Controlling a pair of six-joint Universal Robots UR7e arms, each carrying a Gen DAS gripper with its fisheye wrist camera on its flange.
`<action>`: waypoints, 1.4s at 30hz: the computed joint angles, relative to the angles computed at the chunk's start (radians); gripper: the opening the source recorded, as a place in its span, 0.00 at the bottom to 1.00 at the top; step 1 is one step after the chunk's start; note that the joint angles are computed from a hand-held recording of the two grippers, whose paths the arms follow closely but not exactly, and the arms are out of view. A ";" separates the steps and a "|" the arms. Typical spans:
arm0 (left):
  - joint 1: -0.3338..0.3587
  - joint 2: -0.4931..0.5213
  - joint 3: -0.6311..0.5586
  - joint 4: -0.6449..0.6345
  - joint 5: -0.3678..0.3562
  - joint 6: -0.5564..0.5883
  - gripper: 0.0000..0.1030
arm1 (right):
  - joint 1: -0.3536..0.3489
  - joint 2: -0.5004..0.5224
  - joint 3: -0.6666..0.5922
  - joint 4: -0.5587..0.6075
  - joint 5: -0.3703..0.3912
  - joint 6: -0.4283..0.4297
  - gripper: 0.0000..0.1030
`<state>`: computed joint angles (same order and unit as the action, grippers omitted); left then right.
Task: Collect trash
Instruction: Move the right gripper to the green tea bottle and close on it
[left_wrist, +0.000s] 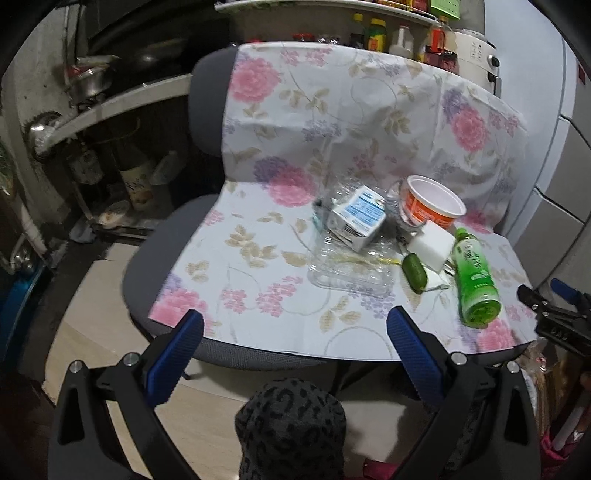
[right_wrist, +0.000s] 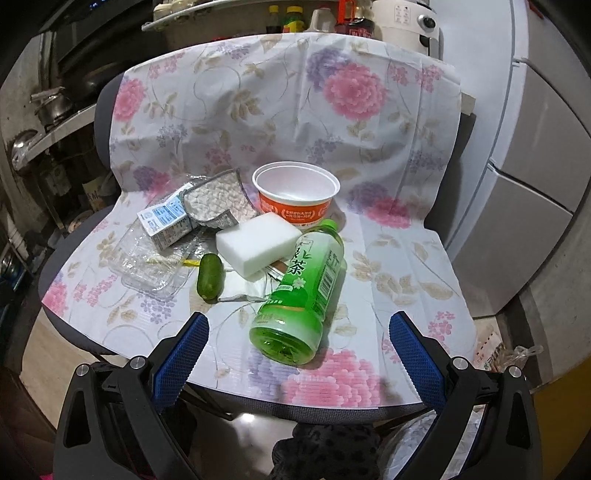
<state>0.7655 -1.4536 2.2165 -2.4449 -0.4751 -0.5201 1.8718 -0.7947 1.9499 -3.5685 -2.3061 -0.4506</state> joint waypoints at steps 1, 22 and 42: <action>-0.004 -0.004 0.001 0.017 0.010 -0.017 0.94 | 0.002 -0.004 0.001 -0.002 0.004 -0.003 0.94; -0.039 -0.018 0.025 0.093 0.045 -0.079 0.94 | 0.041 -0.045 0.052 -0.052 0.006 -0.020 0.94; 0.066 0.146 -0.030 -0.228 -0.033 0.225 0.94 | -0.045 -0.044 0.053 -0.006 0.054 0.055 0.94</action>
<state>0.8312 -1.3079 2.1869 -2.6727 -0.5086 -0.2947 1.8270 -0.8384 2.0030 -3.5744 -2.2516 -0.3956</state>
